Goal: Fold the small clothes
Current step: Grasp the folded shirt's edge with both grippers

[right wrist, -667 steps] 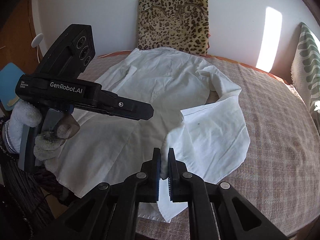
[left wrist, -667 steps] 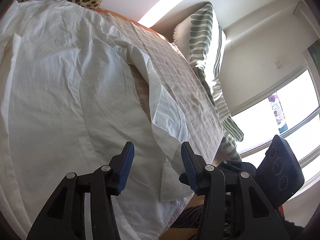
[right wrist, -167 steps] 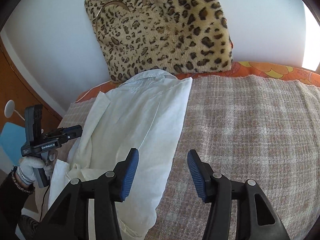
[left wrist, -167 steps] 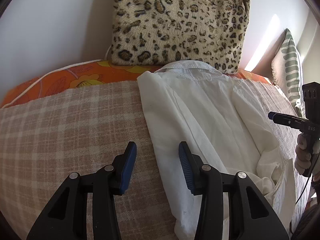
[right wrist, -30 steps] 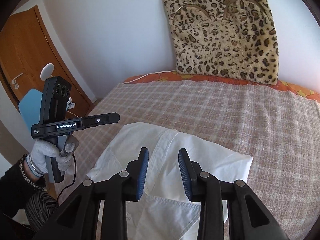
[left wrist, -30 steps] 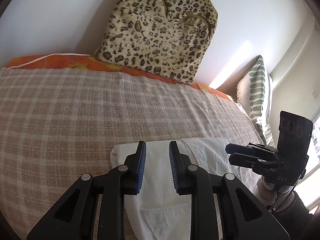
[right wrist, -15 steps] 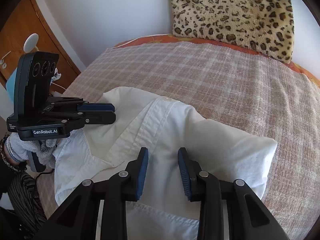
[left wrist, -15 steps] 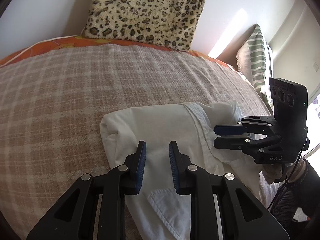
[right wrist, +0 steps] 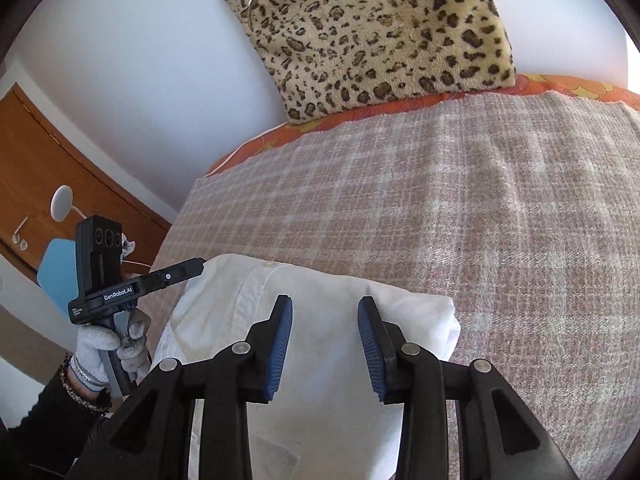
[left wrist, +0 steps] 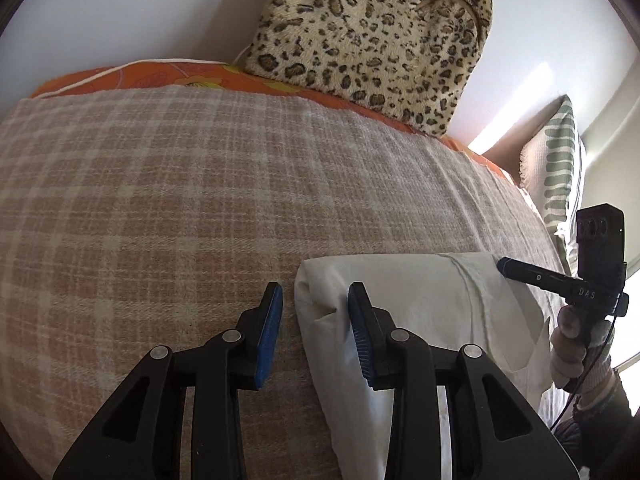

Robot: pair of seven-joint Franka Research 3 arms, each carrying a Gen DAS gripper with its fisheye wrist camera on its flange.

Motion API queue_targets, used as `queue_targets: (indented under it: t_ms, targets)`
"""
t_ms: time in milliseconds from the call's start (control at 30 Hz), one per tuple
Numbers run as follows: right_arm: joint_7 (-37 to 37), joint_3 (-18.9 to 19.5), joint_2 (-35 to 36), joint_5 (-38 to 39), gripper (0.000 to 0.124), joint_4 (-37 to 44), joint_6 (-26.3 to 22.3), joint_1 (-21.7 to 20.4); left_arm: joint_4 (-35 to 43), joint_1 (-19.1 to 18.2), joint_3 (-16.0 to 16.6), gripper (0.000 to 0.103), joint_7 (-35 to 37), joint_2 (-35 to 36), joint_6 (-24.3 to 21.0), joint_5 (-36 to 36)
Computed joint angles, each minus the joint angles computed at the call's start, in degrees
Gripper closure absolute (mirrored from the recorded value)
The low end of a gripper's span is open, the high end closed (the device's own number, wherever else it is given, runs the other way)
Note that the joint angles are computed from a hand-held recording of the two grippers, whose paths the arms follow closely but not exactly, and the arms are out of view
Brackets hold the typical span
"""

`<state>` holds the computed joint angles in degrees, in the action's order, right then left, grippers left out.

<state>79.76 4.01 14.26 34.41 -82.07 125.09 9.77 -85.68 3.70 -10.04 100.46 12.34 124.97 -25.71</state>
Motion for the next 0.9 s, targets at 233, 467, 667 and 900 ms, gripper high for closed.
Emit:
queue_targets:
  t_ms: [233,467,667,900]
  targets:
    - [5.18,-1.91,-0.49,-3.52,0.09,0.74,0.92,-1.21,-2.42,-0.27,0.87,0.068,-1.3,-1.86,3.68,2.43]
    - [3.73,-1.57,-3.4,-0.75,0.067,-2.91,-1.18,-2.78,-3.7,1.69,1.01,0.055,-0.53,-3.42,0.99,-6.07]
    - [0.65,-1.91,-7.29,7.31,0.063,-9.1,-5.11,-3.74,-5.08,2.98,1.8,0.052,-1.67,-4.01,-3.87,-15.21]
    - [-1.52,-3.43,-11.31,16.99,0.062,-16.05,-9.38,-4.43,-4.67,3.86,2.13,0.052,-4.99,-2.47,-5.0,-19.93]
